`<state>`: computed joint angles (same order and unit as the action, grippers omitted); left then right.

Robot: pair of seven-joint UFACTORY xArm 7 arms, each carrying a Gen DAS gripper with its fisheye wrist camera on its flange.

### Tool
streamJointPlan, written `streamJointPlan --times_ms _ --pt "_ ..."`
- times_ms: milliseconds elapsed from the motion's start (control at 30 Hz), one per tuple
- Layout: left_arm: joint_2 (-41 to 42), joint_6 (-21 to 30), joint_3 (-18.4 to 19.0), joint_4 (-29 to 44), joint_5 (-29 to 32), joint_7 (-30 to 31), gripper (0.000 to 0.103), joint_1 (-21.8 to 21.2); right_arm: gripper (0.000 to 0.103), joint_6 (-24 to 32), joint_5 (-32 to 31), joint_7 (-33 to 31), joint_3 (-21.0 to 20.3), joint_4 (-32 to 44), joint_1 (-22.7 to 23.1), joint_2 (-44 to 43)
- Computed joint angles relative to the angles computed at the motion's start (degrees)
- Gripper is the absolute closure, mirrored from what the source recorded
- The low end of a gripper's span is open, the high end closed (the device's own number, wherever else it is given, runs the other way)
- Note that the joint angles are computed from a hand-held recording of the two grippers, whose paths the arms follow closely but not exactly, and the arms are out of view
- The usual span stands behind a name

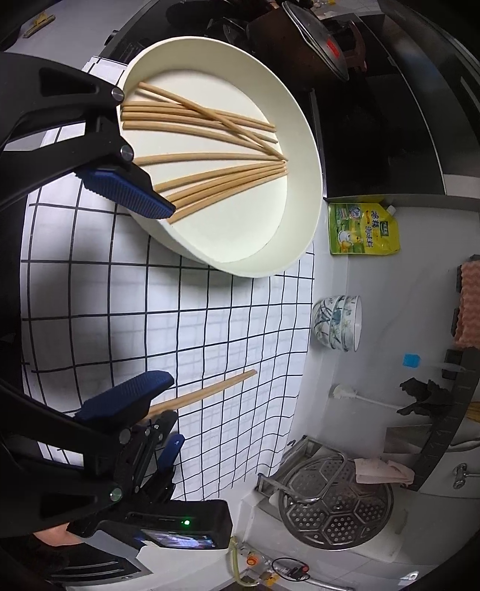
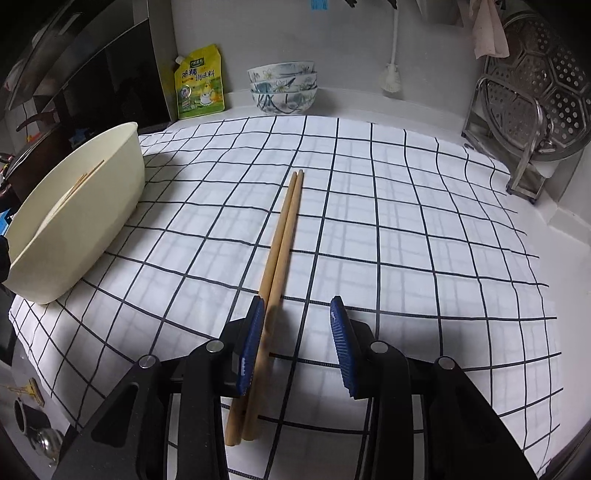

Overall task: Organize utensils
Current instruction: 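Move both open tools back to the last two chopsticks on the cloth, then close the right tool on one chopstick while the left tool grasps the other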

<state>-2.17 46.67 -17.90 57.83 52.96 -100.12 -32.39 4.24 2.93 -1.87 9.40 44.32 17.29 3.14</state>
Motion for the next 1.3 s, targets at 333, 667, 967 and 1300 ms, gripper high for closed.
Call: streamJointPlan --times_ms 333,667,967,1300 --pt "3.07 -0.27 0.79 2.28 -0.85 1.2 0.02 -1.12 0.078 0.5 -2.18 -0.14 -0.47 1.41 0.29 2.08" --pt "8.02 0.13 2.61 6.48 -1.99 3.48 0.02 -3.58 0.096 -0.21 4.0 -6.49 1.84 1.12 -2.33 2.14" --pt "14.21 -0.29 5.34 12.43 -3.01 5.82 0.019 -6.13 0.096 -0.04 7.97 -6.86 -0.49 -0.03 -3.07 0.84" --pt "24.05 1.31 9.7 23.74 -5.97 10.8 0.019 -10.15 0.097 2.61 25.1 -20.52 -0.05 0.5 -7.18 -0.15"
